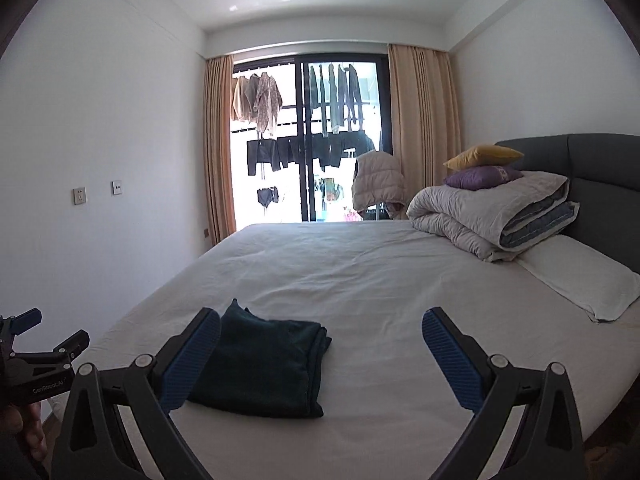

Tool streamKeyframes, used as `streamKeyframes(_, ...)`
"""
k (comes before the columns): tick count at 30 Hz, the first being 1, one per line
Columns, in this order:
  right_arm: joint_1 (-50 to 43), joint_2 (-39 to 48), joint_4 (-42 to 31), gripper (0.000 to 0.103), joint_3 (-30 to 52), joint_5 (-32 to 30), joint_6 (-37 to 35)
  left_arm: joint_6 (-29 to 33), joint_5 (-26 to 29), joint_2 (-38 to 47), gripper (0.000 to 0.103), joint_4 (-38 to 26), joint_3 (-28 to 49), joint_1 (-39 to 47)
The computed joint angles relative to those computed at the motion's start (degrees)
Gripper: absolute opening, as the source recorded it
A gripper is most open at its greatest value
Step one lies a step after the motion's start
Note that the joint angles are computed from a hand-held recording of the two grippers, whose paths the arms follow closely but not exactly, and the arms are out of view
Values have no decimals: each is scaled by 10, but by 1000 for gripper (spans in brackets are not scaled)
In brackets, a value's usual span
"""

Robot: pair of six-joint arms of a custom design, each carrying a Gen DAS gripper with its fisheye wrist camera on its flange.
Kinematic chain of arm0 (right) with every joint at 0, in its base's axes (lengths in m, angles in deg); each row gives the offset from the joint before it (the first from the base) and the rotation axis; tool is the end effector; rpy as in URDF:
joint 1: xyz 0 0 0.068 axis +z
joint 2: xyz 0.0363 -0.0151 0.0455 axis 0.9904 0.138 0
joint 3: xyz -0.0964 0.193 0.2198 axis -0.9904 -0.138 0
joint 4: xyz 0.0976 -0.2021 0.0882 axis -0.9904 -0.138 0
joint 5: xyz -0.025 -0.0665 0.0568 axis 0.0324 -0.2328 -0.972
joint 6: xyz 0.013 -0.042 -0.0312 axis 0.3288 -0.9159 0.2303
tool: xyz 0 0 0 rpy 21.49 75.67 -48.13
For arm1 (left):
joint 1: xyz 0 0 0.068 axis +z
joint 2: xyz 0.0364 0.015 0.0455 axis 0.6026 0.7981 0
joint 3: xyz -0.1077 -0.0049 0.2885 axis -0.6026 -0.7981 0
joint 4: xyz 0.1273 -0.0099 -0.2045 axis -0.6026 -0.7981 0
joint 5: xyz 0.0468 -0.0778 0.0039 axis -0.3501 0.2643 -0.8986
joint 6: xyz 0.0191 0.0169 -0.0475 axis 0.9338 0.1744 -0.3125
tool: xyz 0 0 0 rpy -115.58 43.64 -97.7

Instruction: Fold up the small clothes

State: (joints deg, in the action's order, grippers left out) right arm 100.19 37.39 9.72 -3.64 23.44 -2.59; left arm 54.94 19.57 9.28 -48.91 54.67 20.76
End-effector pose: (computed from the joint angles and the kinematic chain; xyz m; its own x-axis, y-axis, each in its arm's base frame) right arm 0.3005 0.0904 0.3055 -0.2991 0.0011 -0.9542 -0.0887 0.9956 0.0289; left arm 0.2904 -0.0692 0.2922 -0.4566 0.0122 -0.8896 -0.1587 0.9828 0.0949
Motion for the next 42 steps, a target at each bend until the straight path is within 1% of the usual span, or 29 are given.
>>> streamKeyframes(3, 3, 27, -26, 103, -8, 6, 11, -20, 11, 27, 103, -8, -10, -9)
streamKeyframes(7, 10, 55, -49, 103, -15, 6, 15, -45, 41, 65, 103, -20, -11, -8)
streamKeyframes(11, 17, 81, -75, 103, -4, 5, 12, -57, 76, 90, 103, -28, -7, 8)
streamKeyframes(16, 26, 94, -85, 103, 2, 8, 22, -66, 98, 122, 103, -21, -2, 24)
streamKeyframes(17, 26, 97, -89, 103, 5, 7, 25, -62, 105, 147, 103, -18, 18, 34)
streamKeyframes(23, 29, 115, -105, 103, 20, 1, 40, -59, 114, 164, 103, -23, 32, 45)
streamKeyframes(42, 37, 139, -119, 103, 39, -7, 38, -66, 124, 187, 103, -26, 43, 53)
